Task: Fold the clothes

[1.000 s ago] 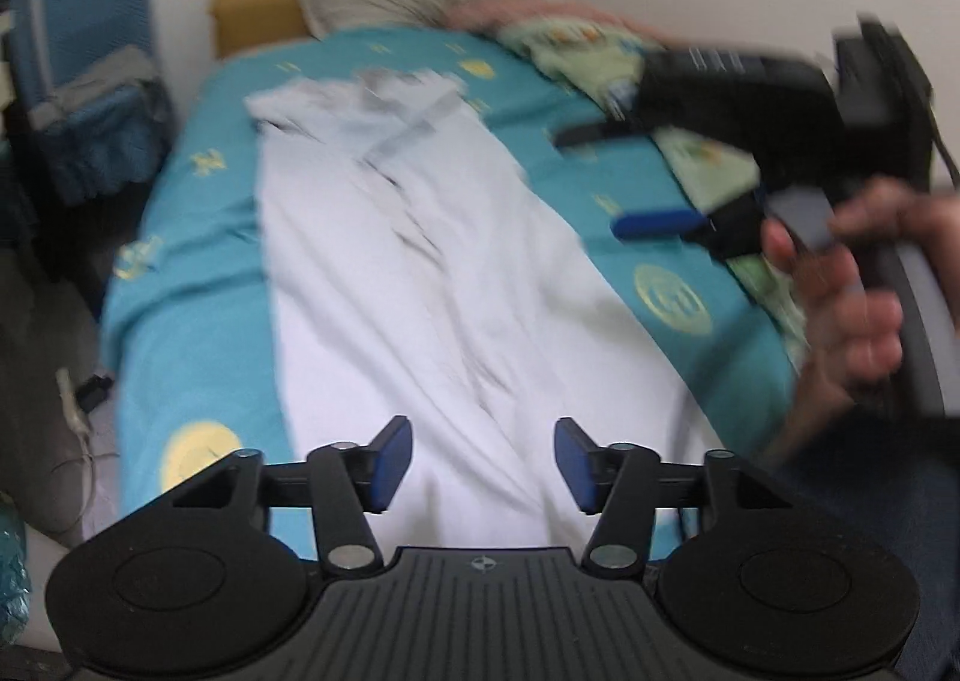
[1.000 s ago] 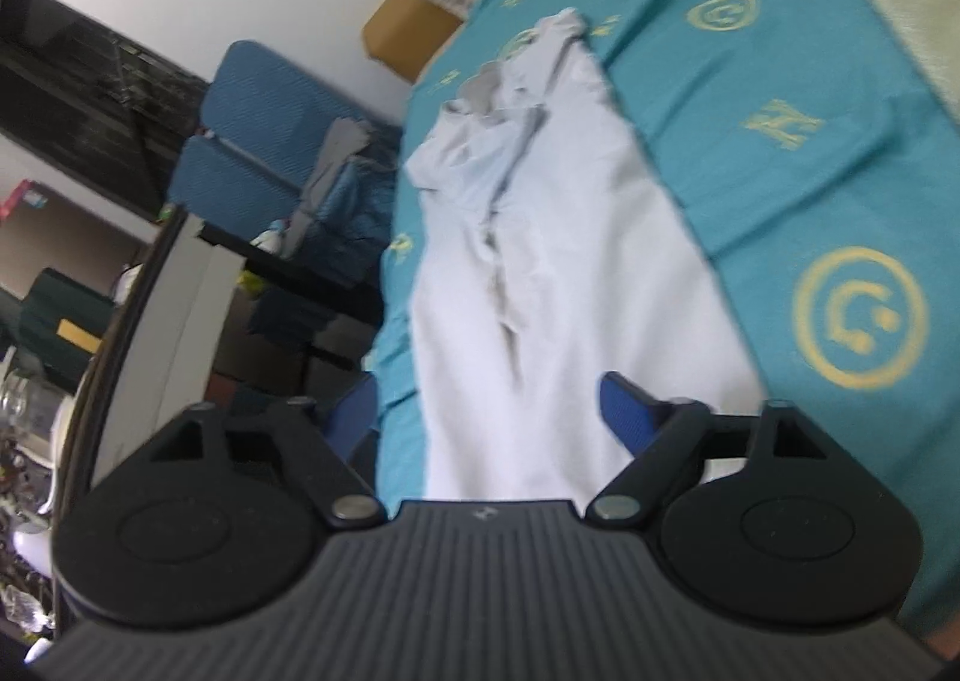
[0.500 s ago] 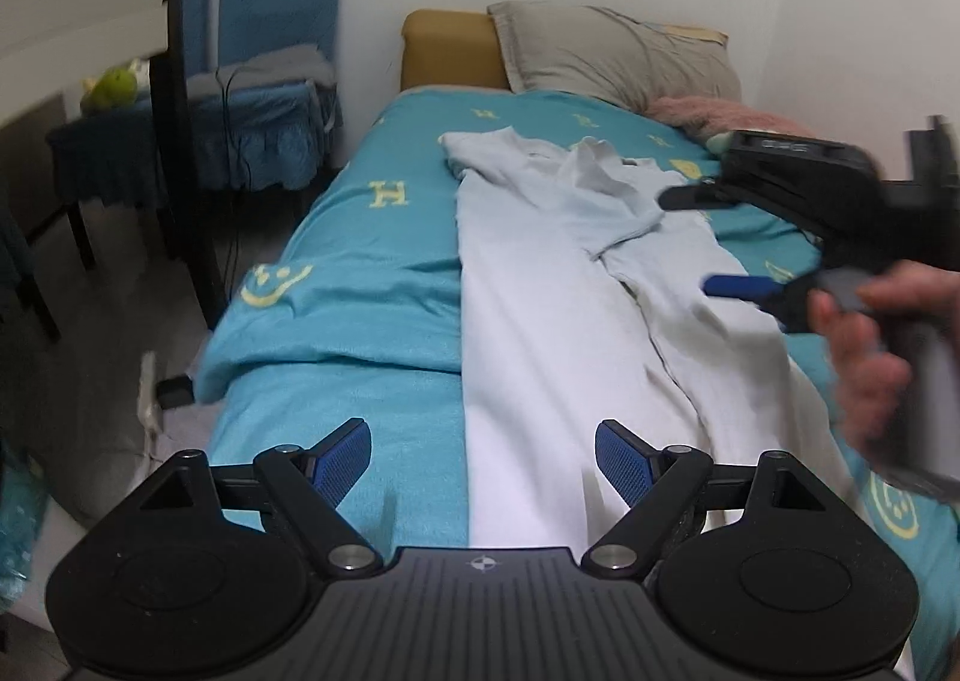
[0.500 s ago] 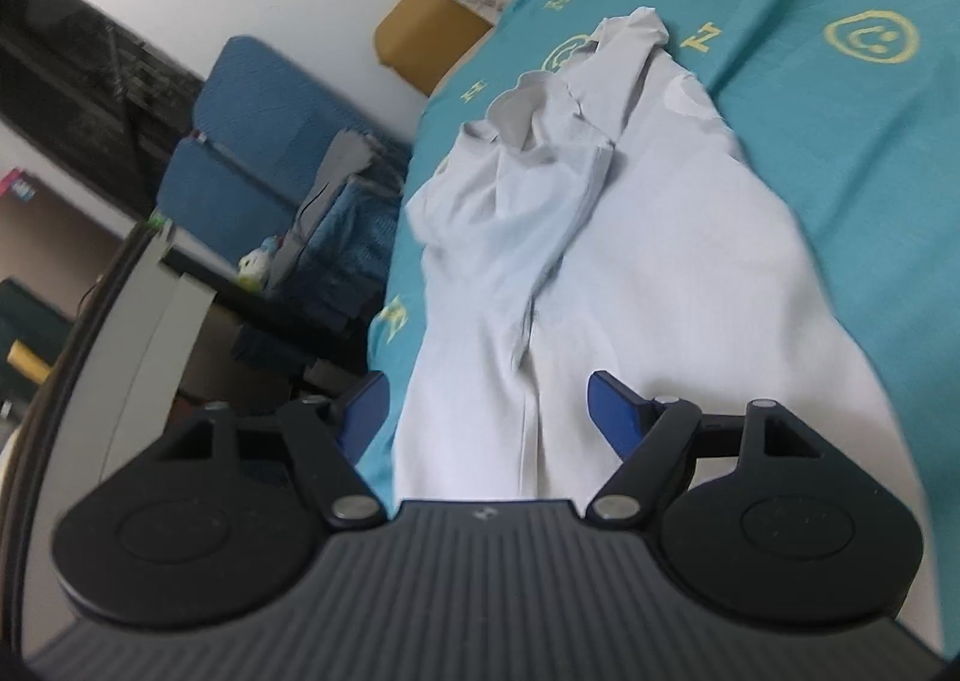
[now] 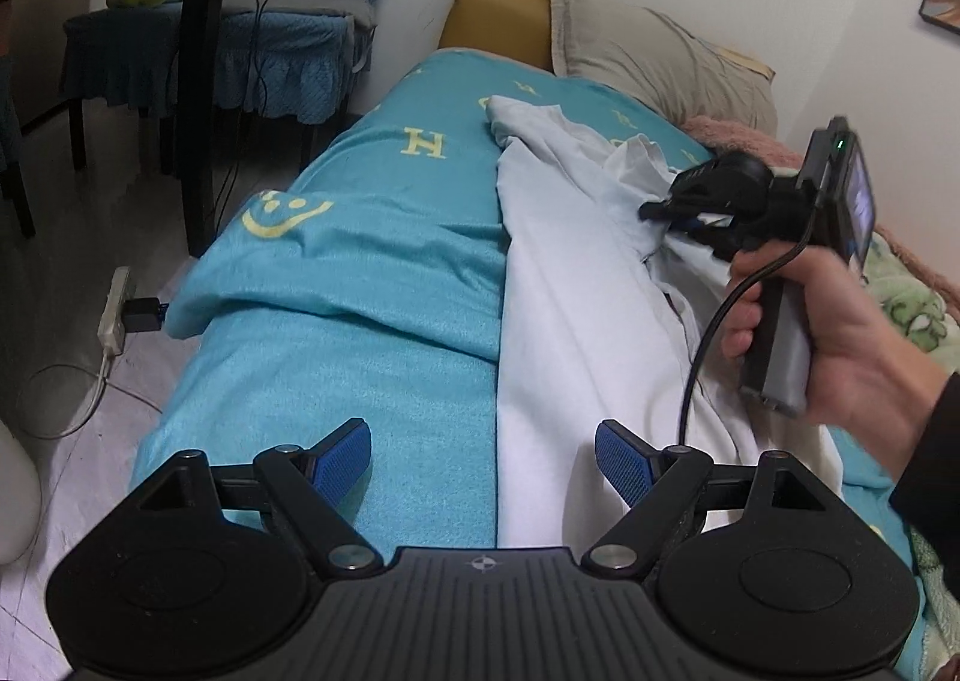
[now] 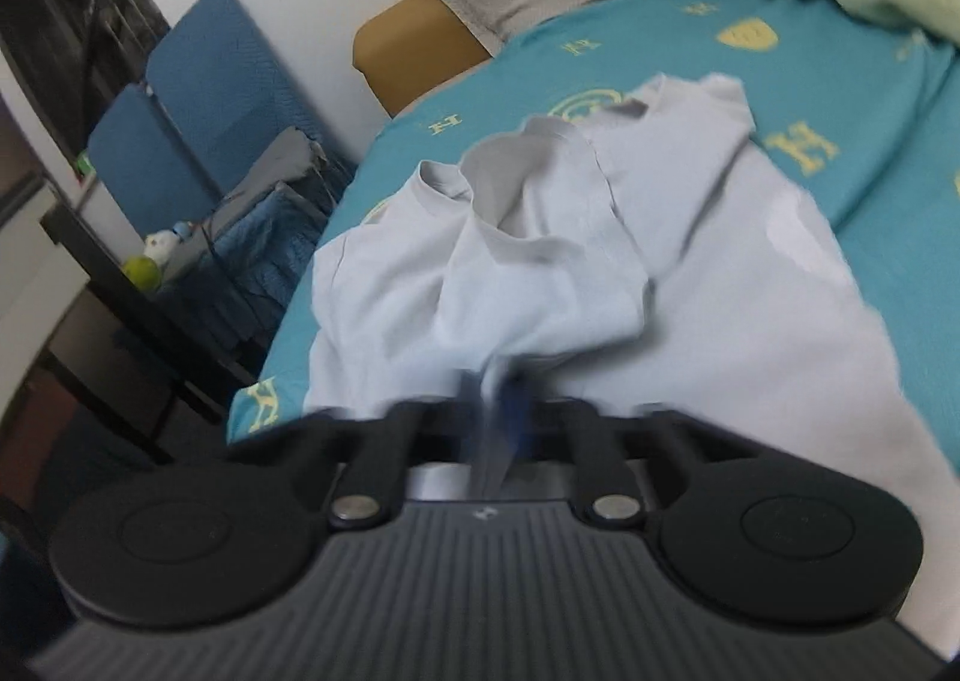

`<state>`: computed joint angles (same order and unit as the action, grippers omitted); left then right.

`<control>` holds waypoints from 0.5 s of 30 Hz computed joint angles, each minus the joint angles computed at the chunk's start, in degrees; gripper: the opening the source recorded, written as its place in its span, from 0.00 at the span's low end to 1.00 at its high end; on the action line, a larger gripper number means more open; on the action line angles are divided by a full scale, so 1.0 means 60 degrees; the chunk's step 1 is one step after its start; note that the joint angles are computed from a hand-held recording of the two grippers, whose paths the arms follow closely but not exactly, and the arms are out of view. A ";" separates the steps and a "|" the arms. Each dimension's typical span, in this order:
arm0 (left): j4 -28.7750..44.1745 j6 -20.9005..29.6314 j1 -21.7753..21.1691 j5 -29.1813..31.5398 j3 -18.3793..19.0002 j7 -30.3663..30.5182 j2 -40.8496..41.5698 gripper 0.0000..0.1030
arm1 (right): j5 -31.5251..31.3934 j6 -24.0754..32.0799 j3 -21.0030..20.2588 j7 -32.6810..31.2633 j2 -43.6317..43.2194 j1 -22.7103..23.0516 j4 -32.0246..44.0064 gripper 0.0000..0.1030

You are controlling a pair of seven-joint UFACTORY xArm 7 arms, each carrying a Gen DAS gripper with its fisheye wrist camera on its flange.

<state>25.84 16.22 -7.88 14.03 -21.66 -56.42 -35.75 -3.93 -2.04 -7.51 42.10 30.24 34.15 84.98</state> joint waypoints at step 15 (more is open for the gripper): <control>0.0108 0.0079 -0.0331 0.0005 0.0174 0.0392 0.0377 0.81 | -0.0440 0.1209 0.0936 -0.0607 -0.0927 -0.1038 -0.0377 0.12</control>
